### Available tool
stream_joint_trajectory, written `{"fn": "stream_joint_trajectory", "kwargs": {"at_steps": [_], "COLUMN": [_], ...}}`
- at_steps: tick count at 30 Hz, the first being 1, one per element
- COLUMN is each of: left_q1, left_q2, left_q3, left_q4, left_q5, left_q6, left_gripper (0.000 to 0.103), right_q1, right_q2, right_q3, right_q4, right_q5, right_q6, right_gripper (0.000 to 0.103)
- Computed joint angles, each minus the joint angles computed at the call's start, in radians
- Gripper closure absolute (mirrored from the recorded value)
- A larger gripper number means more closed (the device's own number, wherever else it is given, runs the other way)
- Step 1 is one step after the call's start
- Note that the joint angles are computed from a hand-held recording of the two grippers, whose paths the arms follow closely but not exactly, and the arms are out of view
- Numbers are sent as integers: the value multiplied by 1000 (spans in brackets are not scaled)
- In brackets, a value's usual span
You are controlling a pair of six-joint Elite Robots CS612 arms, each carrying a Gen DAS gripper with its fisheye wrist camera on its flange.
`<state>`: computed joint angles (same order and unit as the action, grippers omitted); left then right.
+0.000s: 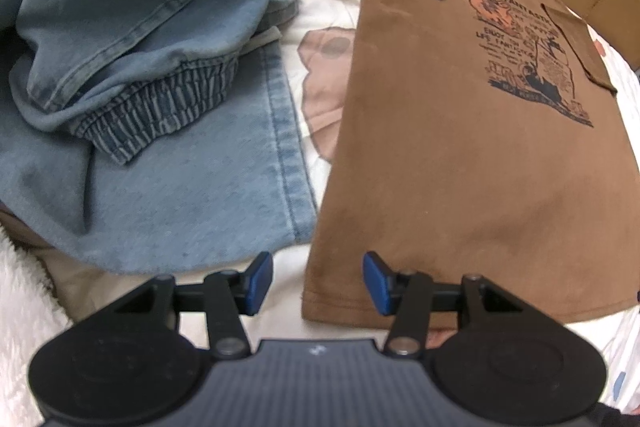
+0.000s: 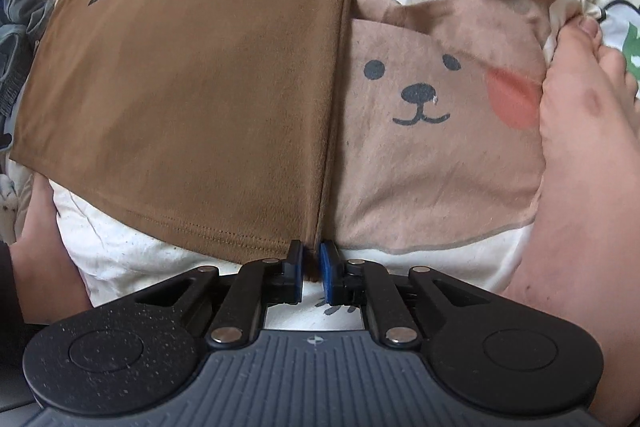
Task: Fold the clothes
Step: 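Pinch the shirt side edge with the left gripper while the right gripper holds it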
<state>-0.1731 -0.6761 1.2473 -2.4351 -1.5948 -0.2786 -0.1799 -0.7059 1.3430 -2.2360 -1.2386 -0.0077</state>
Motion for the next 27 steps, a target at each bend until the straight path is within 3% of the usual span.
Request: {"fn": "stream_joint_trajectory", "kwargs": {"at_steps": [1, 2, 6, 11, 14, 20, 27], "left_q1": [0, 0, -2, -2, 1, 12, 2], "left_q2": [0, 1, 7, 16, 18, 18, 17], "left_q3": [0, -2, -15, -23, -22, -5, 17], "left_q4": [-2, -3, 8, 17, 23, 16, 7], "left_q5": [-1, -3, -3, 1, -2, -58, -64], "left_q6": [2, 6, 48, 79, 75, 26, 10], "left_gripper": [51, 52, 57, 75, 80, 82, 78], "right_q1": [-1, -2, 3, 21, 29, 42, 47], "right_q2": [1, 3, 3, -2, -4, -2, -7], "right_q3": [-3, -9, -32, -64, -78, -94, -87], "right_q4": [5, 16, 66, 104, 114, 123, 120], "right_q5": [5, 10, -15, -98, -146, -215, -213], "right_q6": [2, 0, -8, -28, -28, -26, -32], "right_gripper": [90, 100, 101, 101, 102, 102, 102]}}
